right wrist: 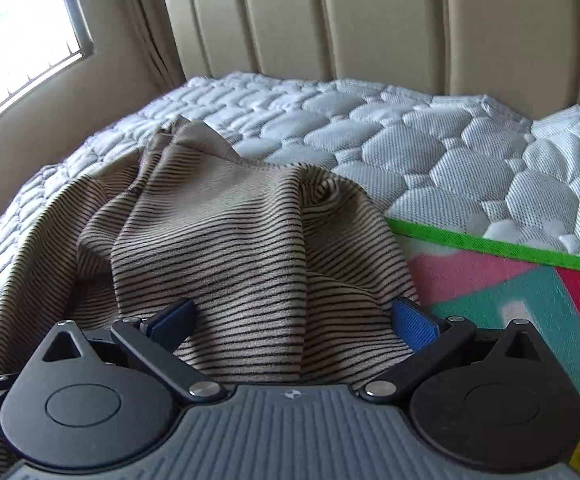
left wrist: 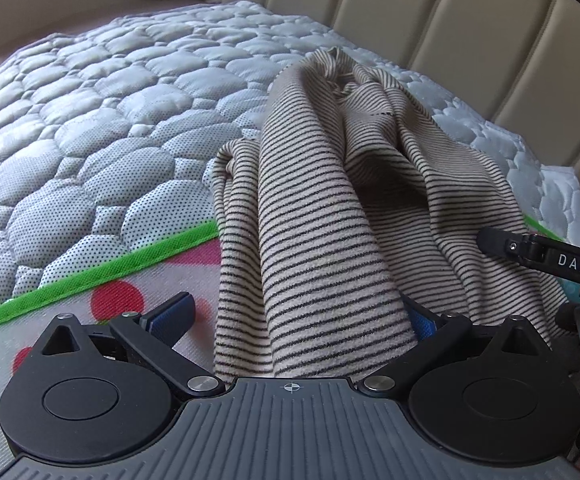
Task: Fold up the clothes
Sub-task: 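Grasp the shirt hem with the left tool while the right tool grasps the hem beside it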
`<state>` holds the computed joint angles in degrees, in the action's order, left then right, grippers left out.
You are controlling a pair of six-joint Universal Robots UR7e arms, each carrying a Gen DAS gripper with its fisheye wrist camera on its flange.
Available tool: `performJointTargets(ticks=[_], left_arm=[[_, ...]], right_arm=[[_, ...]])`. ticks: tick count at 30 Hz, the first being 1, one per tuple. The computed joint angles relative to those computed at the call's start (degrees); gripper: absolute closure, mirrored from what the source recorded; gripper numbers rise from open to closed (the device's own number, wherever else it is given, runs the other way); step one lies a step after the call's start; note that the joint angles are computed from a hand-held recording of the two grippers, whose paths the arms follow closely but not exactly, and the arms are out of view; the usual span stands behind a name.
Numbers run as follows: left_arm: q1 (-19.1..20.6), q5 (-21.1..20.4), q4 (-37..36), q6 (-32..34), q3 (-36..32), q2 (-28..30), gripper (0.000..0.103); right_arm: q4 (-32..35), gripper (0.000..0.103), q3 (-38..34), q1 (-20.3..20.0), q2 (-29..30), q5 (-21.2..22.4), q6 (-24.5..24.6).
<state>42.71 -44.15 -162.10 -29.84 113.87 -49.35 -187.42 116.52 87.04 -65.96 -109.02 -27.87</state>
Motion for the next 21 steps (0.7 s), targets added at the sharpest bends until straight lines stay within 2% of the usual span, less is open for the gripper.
performJointTargets(ticks=[3, 10, 12, 13, 15, 16, 17, 19, 21], left_arm=[[0.5, -1.3, 2.5, -1.1, -0.9, -0.5, 0.0], [1.4, -3.8, 9.3, -1.0, -3.3, -1.4, 0.0], [1.4, -4.4, 10.8, -1.1, -3.6, -1.8, 0.0], [1.4, -4.7, 11.3, -1.5, -3.5, -2.0, 0.0], [1.1, -5.0, 12.4, -1.9, -3.3, -2.5, 0.001], [0.9, -5.0, 12.9, -1.8, -3.1, -2.7, 0.004], [0.3, -4.4, 13.9, -2.0, -2.7, -2.9, 0.006], [-0.8, -3.1, 16.0, -2.6, -2.0, -3.4, 0.019], [-1.7, -3.9, 18.0, -4.1, -1.1, -4.5, 0.03]], right_arm=[[4.6, 0.0, -2.0, 0.5, -0.1, -1.2, 1.3], [2.5, 0.002, 0.7, 0.7, -1.0, -0.4, -5.6], [3.0, 0.018, 1.6, 0.8, -1.7, 0.4, -7.1], [3.5, 0.02, 2.0, 1.0, -2.2, 0.5, -7.5], [3.7, 0.036, 2.9, 1.6, -2.8, -0.2, -8.4], [3.7, 0.04, 3.4, 1.9, -3.0, -0.7, -8.7], [4.1, 0.049, 3.9, 2.3, -3.5, -1.1, -8.9], [3.4, 0.054, 5.7, 3.2, -4.1, -2.7, -11.1], [3.1, 0.061, 7.5, 4.0, -5.1, -4.0, -12.8]])
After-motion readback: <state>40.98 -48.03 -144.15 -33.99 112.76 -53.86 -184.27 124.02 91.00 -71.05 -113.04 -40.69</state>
